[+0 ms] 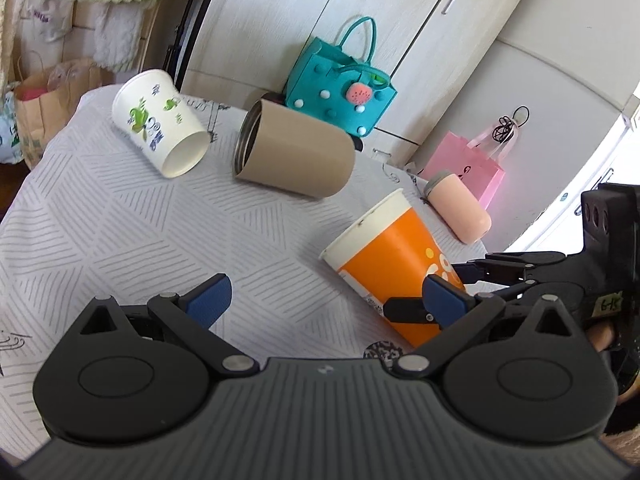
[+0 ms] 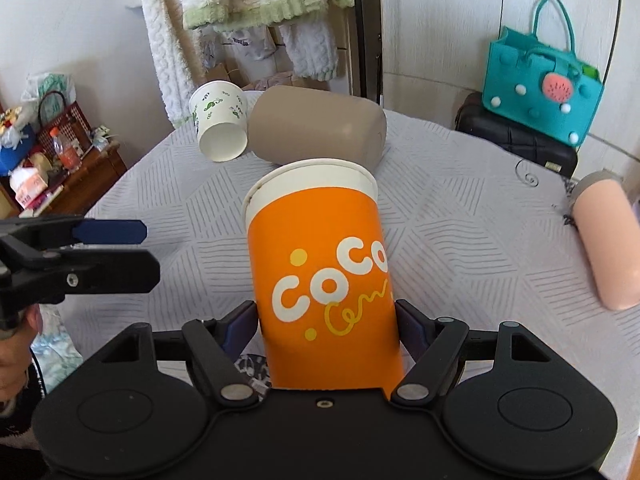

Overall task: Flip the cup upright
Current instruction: 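Lift the orange cup with the right gripper and rotate it rim-up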

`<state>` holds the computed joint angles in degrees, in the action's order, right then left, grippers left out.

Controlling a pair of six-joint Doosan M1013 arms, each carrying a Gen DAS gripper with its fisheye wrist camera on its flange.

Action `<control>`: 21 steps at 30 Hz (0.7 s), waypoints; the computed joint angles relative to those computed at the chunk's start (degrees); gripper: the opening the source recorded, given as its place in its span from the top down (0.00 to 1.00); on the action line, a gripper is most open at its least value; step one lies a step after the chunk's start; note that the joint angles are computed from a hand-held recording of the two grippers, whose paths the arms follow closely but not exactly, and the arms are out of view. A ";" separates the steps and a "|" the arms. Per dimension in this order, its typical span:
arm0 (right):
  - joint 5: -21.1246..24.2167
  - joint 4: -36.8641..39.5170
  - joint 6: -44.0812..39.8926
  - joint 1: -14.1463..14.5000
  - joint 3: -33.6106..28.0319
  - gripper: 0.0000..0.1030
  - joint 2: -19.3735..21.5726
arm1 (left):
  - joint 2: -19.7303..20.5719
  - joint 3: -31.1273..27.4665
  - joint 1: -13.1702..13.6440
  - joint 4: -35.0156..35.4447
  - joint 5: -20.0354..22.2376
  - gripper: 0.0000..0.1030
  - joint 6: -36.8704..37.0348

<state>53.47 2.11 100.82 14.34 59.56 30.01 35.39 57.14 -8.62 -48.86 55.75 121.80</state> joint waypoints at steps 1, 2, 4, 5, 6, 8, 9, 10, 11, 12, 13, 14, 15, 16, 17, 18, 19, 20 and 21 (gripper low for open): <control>0.47 0.63 0.60 -0.16 -0.41 0.24 0.22 | 0.14 -0.17 0.06 -0.02 0.47 0.00 -0.37; 0.73 1.14 0.98 -0.29 -0.59 0.24 0.33 | 0.29 -0.34 0.10 -0.09 0.95 0.00 -0.66; 0.34 1.09 1.50 -0.36 -0.43 0.24 0.23 | 0.57 -0.72 0.09 0.00 1.84 0.00 -1.39; -0.23 0.92 1.35 -0.32 -0.09 0.24 0.06 | 0.61 -0.77 0.01 0.09 2.10 0.00 -1.64; -1.38 0.57 0.63 -0.18 0.57 0.24 -0.29 | 0.72 -0.92 -0.08 0.17 2.37 0.00 -1.75; -2.86 -0.52 -0.49 0.01 1.70 0.23 -1.01 | 0.84 -1.06 -0.25 0.03 2.71 0.00 -1.28; -3.43 0.14 -1.30 -0.09 2.16 0.23 -1.34 | 0.82 -0.92 -0.27 -0.26 2.63 0.00 -0.87; -4.03 1.50 -2.36 -0.36 2.63 0.22 -1.67 | 0.86 -1.08 -0.44 -0.24 2.55 0.00 -0.86; -4.43 2.93 -3.43 -0.60 2.98 0.19 -1.95 | 0.93 -1.34 -0.63 -0.09 2.57 0.00 -0.92; -4.81 3.85 -4.08 -0.80 3.29 0.17 -2.22 | 0.97 -1.59 -0.83 0.00 2.59 0.00 -0.98; -4.97 4.68 -4.97 -1.05 3.56 0.15 -2.47 | 0.97 -1.71 -1.00 -0.03 2.58 0.00 -0.91; -5.05 5.16 -5.80 -1.19 3.74 0.15 -2.65 | 1.02 -1.97 -1.24 0.09 2.62 0.00 -1.05; -5.11 5.06 -6.13 -1.23 3.89 0.15 -2.81 | 1.03 -2.02 -1.35 -0.03 2.76 0.00 -0.98; -4.83 5.37 -6.92 -1.38 3.89 0.15 -2.84 | 1.07 -2.11 -1.38 -0.23 3.06 0.00 -1.03; -4.40 6.04 -8.22 -1.55 3.86 0.14 -2.88 | 1.17 -2.23 -1.50 -0.39 3.39 0.00 -1.35; -4.32 6.42 -9.24 -1.67 3.99 0.14 -2.98 | 1.33 -2.45 -1.64 -0.44 3.94 0.00 -1.45; -4.26 7.29 -11.05 -1.91 4.22 0.14 -3.08 | 1.54 -2.88 -1.84 -0.13 4.57 0.00 -1.60; -4.00 8.05 -13.21 -2.07 4.22 0.14 -3.07 | 1.77 -3.33 -2.14 0.24 4.99 0.00 -1.80; -3.87 8.31 -15.02 -2.15 4.26 0.13 -3.06 | 2.18 -4.10 -2.46 0.72 5.70 0.01 -2.03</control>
<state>49.60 10.41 85.80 12.18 63.82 26.96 37.57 53.04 -11.08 -48.14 61.45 119.76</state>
